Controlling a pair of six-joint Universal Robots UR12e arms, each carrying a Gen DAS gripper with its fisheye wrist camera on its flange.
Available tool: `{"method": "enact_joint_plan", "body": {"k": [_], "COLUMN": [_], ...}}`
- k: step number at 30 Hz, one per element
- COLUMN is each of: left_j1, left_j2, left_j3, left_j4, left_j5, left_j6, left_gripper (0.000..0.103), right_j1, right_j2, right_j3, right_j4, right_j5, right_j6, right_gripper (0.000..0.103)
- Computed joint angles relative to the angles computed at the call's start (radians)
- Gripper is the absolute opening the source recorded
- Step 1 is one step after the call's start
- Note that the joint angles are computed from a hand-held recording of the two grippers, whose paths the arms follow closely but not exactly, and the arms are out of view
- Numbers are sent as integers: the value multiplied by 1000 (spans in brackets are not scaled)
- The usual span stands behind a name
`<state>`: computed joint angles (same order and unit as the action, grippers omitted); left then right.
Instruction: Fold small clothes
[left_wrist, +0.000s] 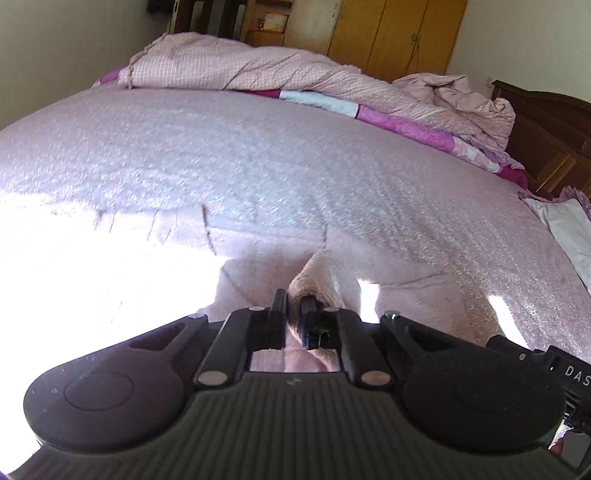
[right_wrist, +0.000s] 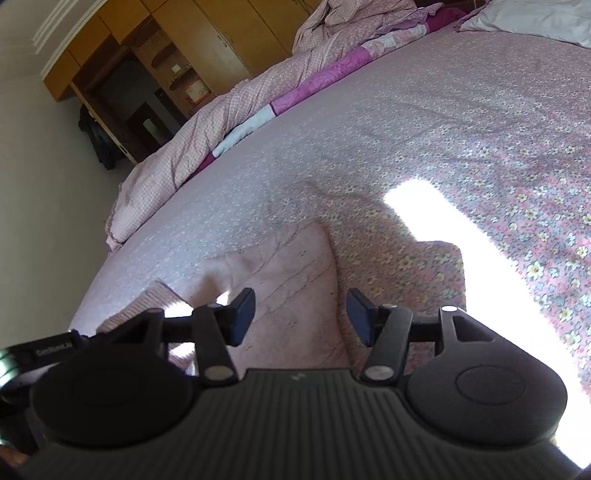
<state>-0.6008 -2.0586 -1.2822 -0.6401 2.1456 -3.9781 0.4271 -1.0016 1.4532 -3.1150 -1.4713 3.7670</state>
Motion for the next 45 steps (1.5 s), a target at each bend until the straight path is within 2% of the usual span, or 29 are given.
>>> {"method": "enact_joint_plan", "body": {"k": [2, 6, 10, 18, 23, 25, 26, 29, 32, 36, 39, 43, 45], "left_j1": [10, 11, 27, 30, 38, 35, 31, 14, -1, -18, -25, -32, -37], "left_j2": [22, 48, 79, 118, 94, 82, 73, 43, 16, -25, -47, -45, -45], "left_j3": [-41, -84, -128, -172, -89, -61, -44, 5, 41, 84, 105, 77, 63], "left_j4": [1, -62, -100, -100, -172, -176, -182, -182, -157, -176, -202, -147, -118], "left_j5": [-33, 9, -36, -48, -96, -95, -85, -46, -32, 4, 35, 62, 95], "left_j6": [-49, -85, -132, -121, -111, -81, -58, 26, 124, 218, 259, 348, 394], "left_gripper": [8, 8, 8, 9, 32, 39, 48, 67, 76, 77, 77, 77, 70], "right_j1": [6, 14, 19, 24, 22, 24, 24, 25, 24, 24, 25, 25, 25], "right_j2": [3, 12, 16, 22, 15, 9, 5, -1, -4, 0, 4, 8, 10], "right_j3": [-7, -17, -23, -18, -14, -15, -15, -13, -11, -14, -16, -15, -17], "right_j4": [15, 41, 79, 62, 68, 84, 91, 93, 84, 91, 94, 90, 90], "right_j5": [8, 30, 22, 11, 14, 6, 2, -4, 0, 9, 10, 15, 17], "right_j6": [-8, -25, -62, -74, -30, -21, -17, -8, -5, -12, -18, -40, -40], "right_gripper": [58, 58, 56, 55, 55, 55, 55, 56, 58, 58, 57, 56, 56]}}
